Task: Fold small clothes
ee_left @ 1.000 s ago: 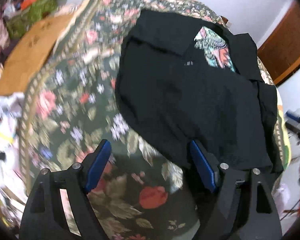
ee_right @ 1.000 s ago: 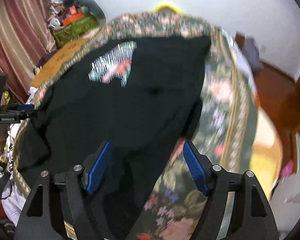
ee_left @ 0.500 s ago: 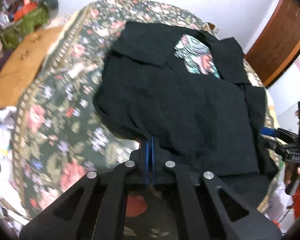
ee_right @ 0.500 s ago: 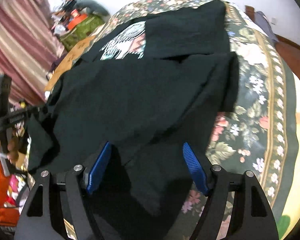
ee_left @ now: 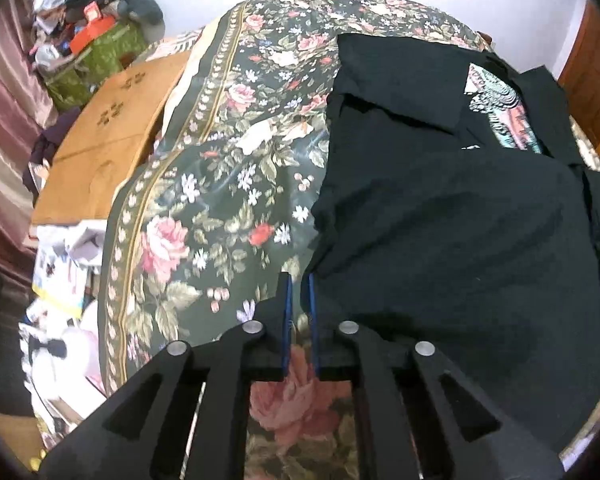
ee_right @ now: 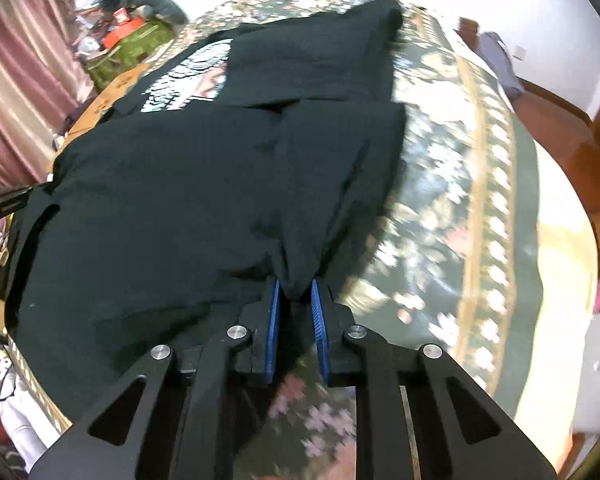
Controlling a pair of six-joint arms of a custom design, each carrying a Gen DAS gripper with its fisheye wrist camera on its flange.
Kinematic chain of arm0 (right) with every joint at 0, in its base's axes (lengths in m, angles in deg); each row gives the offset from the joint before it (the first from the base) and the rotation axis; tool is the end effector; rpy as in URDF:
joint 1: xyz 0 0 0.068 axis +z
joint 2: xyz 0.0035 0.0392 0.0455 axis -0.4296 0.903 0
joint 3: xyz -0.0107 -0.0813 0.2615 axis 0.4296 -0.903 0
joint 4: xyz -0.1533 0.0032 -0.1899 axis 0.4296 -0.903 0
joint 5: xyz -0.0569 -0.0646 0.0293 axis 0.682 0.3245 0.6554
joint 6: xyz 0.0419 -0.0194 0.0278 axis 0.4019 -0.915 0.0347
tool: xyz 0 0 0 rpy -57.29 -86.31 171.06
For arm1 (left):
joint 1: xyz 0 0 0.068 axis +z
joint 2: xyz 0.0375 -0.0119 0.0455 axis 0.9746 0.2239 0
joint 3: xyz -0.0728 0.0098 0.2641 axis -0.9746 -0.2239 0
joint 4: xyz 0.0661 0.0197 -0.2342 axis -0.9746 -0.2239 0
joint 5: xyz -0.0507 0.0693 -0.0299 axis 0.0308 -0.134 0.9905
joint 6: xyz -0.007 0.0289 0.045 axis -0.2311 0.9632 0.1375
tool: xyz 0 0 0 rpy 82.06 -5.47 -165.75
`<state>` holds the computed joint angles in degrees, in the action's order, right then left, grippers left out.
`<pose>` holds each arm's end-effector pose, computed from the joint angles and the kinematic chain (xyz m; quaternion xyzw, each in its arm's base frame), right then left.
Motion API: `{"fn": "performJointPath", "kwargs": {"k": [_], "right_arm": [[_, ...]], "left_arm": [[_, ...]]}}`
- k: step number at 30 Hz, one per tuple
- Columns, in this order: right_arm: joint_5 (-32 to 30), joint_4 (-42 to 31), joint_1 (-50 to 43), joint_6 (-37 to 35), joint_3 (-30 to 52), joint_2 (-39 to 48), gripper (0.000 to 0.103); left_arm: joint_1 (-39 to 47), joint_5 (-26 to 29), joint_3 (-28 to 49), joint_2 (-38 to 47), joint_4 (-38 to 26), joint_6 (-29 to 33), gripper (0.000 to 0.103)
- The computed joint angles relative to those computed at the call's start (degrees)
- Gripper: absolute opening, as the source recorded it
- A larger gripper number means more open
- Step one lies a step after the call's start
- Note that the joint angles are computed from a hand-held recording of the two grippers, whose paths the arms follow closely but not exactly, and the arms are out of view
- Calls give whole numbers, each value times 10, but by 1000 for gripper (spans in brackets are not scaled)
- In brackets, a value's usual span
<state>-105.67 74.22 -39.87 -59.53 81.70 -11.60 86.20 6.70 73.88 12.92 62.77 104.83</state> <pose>0.1700 -0.0322 0.1401 0.0196 0.9576 0.1054 0.2676 0.3010 0.0439 0.1607 0.1097 0.9666 -0.0027 0.2314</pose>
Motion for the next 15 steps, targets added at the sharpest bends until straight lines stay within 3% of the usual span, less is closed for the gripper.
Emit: {"fn": "performJointPath", "kwargs": {"k": [3,5,6,7,11,15], "right_arm": [[-2,-55,-22,-13,0,-59,14],[-11,-91,-27,-9,11,-91,16],[-27,-118,-40,-14,17,-117,18],[-30,-121,-33,-5,20,-125,24],[-49,-154,-5,15,25,-186,48],[-6,-134,104,73,16,-191,49]], "left_arm": [[3,17,4,-34,-38,-1,12],[-7,31,-4,-78,-67,-2,31],[-15,40,-11,-105,-75,-6,45],[-21,50,-18,-125,-78,-6,51],[-77,69,-41,-187,-102,-9,55],[-134,75,-48,-175,-123,-35,60]]}}
